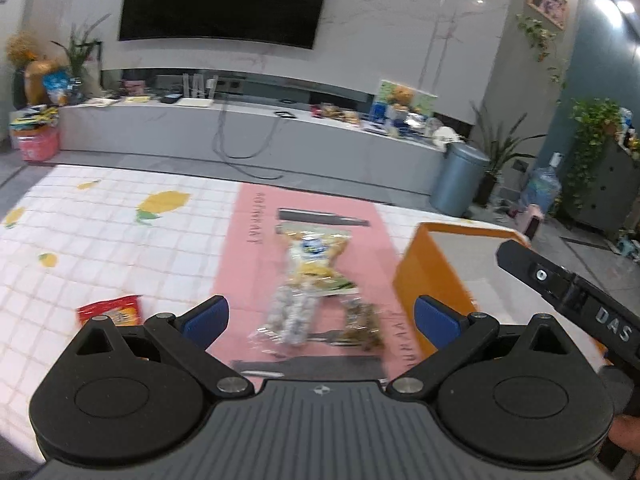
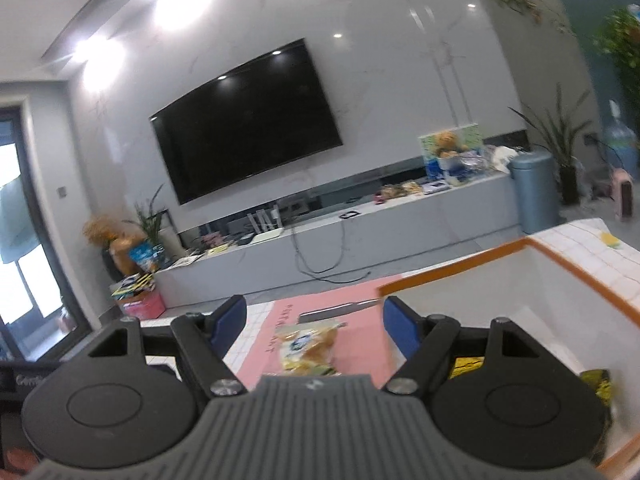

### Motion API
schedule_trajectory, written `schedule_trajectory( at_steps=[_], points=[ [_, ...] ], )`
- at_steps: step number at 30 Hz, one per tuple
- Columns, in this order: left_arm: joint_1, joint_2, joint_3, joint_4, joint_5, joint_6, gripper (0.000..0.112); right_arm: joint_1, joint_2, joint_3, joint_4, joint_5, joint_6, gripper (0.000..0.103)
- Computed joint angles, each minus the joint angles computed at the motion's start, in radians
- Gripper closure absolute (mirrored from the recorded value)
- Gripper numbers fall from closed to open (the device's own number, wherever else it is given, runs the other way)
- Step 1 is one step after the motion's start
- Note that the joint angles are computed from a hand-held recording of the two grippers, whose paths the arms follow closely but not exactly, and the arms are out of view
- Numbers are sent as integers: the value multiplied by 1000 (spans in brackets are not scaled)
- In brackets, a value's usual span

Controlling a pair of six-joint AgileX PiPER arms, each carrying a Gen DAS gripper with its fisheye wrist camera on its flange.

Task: Organize snacks
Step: 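Move both open tools back over the remaining snacks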

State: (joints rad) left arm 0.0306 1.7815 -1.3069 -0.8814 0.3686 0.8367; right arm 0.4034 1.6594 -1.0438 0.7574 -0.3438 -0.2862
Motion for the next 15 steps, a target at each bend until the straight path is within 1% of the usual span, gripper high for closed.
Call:
schedule_trajectory(
  at_steps=[1, 3, 4, 5, 8, 10, 12, 13, 15],
  points=[
    [9, -2, 15, -38, -9, 51, 9, 10, 5, 3, -1, -10, 12, 29],
    [27, -3, 45, -146, -28, 190, 9, 24, 27, -11, 6, -2, 9, 29],
    [33, 0, 61, -213, -49, 271, 9, 34, 40, -19, 11, 0, -8, 29],
    [36, 5, 70, -246, -66, 312, 9, 37, 54, -30, 12, 6, -26, 29],
    [54, 32, 67, -253, -79, 314, 9, 76, 94, -49, 98, -15, -132, 29],
    [72, 53, 65, -312, -75, 368, 9, 93, 119, -58, 123, -23, -164, 29],
    [79, 63, 82, -404, -119, 469, 9, 108, 146, -76, 167, -24, -209, 29],
    [82, 71, 86, -425, -145, 499, 9, 114, 160, -85, 183, -22, -230, 29],
    [101, 90, 71, -373, -152, 454, 9, 129, 187, -104, 254, -21, -317, 29]
  ],
)
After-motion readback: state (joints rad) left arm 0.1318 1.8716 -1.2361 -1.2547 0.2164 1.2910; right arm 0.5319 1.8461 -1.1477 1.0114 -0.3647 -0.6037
